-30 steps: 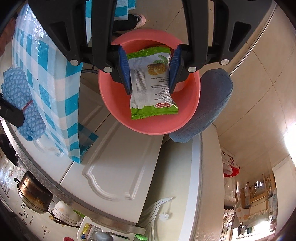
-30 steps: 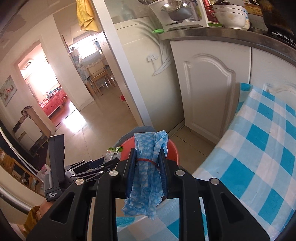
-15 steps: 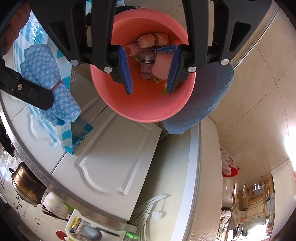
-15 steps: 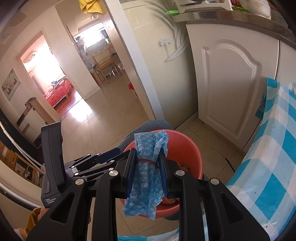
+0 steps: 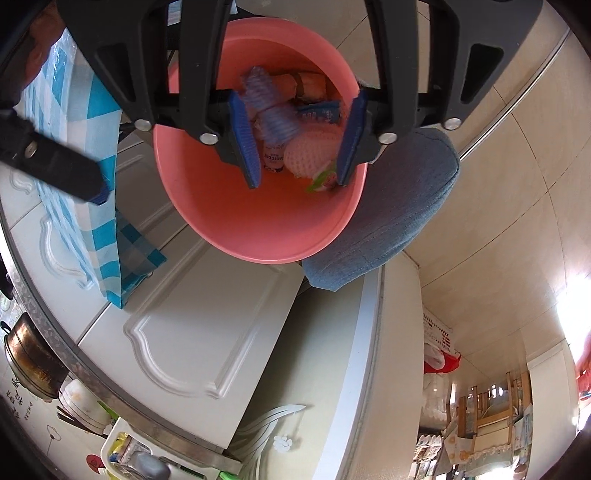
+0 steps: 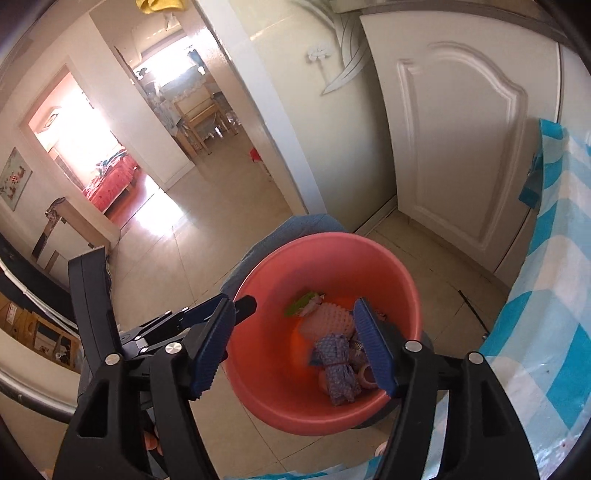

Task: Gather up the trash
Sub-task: 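Open both grippers to drop the packet and cloth into the bucket, then move both open tools back over the now empty table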

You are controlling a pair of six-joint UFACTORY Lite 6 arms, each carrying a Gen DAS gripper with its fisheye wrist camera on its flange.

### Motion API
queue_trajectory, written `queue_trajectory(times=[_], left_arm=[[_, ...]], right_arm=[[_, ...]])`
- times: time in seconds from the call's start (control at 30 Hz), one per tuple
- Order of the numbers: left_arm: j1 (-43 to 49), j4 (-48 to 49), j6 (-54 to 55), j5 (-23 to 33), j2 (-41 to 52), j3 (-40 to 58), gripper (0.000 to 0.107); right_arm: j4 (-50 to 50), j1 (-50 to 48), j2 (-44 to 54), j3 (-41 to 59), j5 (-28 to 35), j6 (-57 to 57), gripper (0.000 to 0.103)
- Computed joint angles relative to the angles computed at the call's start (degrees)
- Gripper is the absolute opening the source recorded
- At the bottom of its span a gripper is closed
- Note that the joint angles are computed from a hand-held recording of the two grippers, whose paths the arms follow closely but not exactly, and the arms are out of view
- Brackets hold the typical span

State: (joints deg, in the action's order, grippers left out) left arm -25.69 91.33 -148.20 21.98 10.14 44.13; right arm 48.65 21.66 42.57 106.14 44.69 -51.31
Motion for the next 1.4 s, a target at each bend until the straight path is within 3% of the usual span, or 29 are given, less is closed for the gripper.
queue_trajectory(times=[0.13,0.2,0.37,0.63,0.9,1.13,1.4], left_arm=[[-0.8,1.8,-3.9,1.3,-0.1,-1.1,0.075],[-1.5,4.6,-8.2,2.1,-0.4,-1.8,0.081],[-2.6,6.2,-10.4,2.8,-0.7,-1.5,0.097],[-6.4,-1.0,0.1,4.2,-1.0,2.1,0.098],[-15.4,-2.5,4.8,9.8,-3.7,6.0,0.099],[-23.5,-14.9,21.8,17.2,4.5,22.5,0.099],[-27.8,-22.9,34.0,18.1,14.7,41.6,0.099]], right_arm=[[4.0,-2.2,-5.5,-6.2,-5.5,-4.6,0.081],[5.6,-3.6,-8.0,-8.8,-7.7,-6.3,0.089],[8.3,-6.9,-10.4,-11.1,-10.4,-8.9,0.092],[9.7,-11.6,-13.4,-16.5,-13.1,-12.5,0.093],[16.9,-19.9,-18.2,-22.7,-12.5,-22.7,0.095],[23.4,-29.4,-24.7,-29.5,-10.5,-33.4,0.096],[29.2,-40.6,-32.8,-36.6,-9.7,-43.1,0.098]])
